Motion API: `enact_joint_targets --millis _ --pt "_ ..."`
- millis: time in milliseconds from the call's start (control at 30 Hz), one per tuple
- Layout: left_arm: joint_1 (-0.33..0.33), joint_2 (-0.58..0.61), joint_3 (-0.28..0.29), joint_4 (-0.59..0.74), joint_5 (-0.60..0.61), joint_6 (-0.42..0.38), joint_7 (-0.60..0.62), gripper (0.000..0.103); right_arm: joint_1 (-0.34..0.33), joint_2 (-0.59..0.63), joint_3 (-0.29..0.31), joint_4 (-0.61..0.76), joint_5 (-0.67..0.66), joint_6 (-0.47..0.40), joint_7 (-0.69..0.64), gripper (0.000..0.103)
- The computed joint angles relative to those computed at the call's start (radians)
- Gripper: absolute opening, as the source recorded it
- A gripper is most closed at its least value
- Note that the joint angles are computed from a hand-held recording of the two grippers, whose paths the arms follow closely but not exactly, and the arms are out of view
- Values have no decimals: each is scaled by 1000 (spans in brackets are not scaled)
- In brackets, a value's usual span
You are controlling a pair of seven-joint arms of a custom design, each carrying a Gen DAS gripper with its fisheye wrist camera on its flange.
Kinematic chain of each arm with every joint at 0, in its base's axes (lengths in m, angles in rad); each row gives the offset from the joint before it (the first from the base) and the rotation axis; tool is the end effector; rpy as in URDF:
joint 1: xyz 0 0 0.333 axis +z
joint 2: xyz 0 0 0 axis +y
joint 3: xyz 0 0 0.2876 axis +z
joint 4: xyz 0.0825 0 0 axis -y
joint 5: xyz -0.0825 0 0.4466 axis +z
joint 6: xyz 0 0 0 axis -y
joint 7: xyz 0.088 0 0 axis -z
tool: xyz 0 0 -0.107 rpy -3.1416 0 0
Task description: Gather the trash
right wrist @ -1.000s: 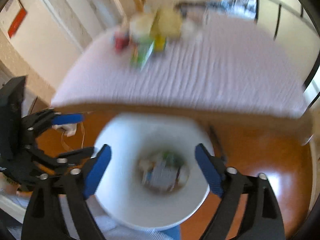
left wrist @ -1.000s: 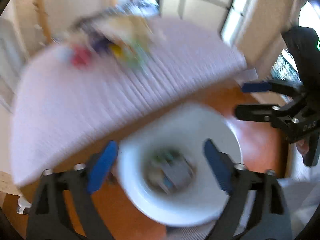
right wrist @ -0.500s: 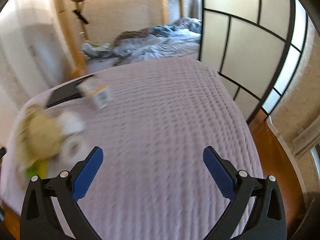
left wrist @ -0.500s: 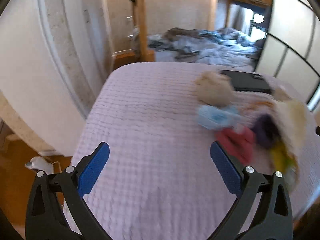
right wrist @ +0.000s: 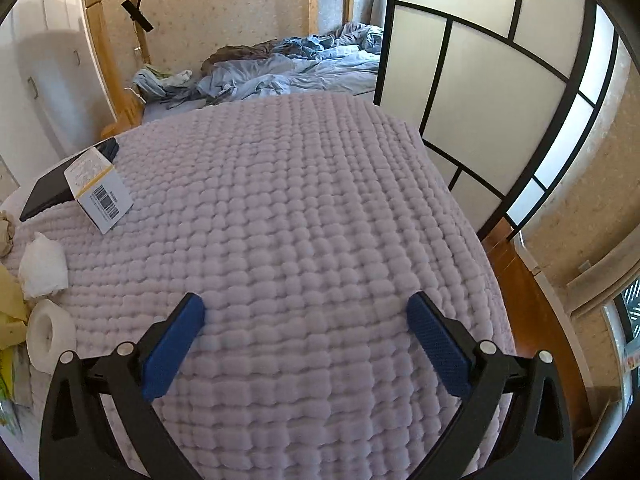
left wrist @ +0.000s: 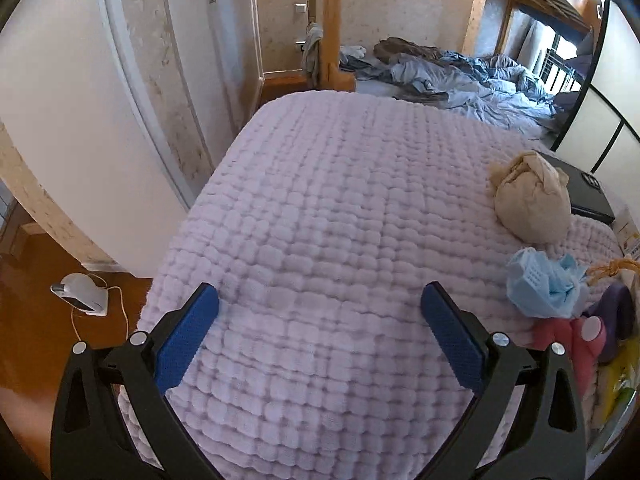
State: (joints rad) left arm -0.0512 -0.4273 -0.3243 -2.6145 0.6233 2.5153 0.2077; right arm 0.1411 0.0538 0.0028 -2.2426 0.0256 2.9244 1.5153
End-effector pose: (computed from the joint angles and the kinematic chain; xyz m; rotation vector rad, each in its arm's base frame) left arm 0.4536 -0.1729 0.3533 -2.2299 1.2733 -0.4062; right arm 0.6146 0.0874 0.3462 -2.0035 1.6784 -0.5597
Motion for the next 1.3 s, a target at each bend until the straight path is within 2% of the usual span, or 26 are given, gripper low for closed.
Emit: enact_joint_targets --millis 367,867,1300 --pt "-14 -59 -5 -54 -34 5 14 102 -7 -81 -7 -96 43 15 -50 99" --pt "-22 -114 -16 -94 -74 -6 25 102 -9 -108 -9 -124 24 15 -25 99" --pt "-11 -112 -21 -89 -81 -8 37 102 -9 -107 -9 -122 20 14 -22 100"
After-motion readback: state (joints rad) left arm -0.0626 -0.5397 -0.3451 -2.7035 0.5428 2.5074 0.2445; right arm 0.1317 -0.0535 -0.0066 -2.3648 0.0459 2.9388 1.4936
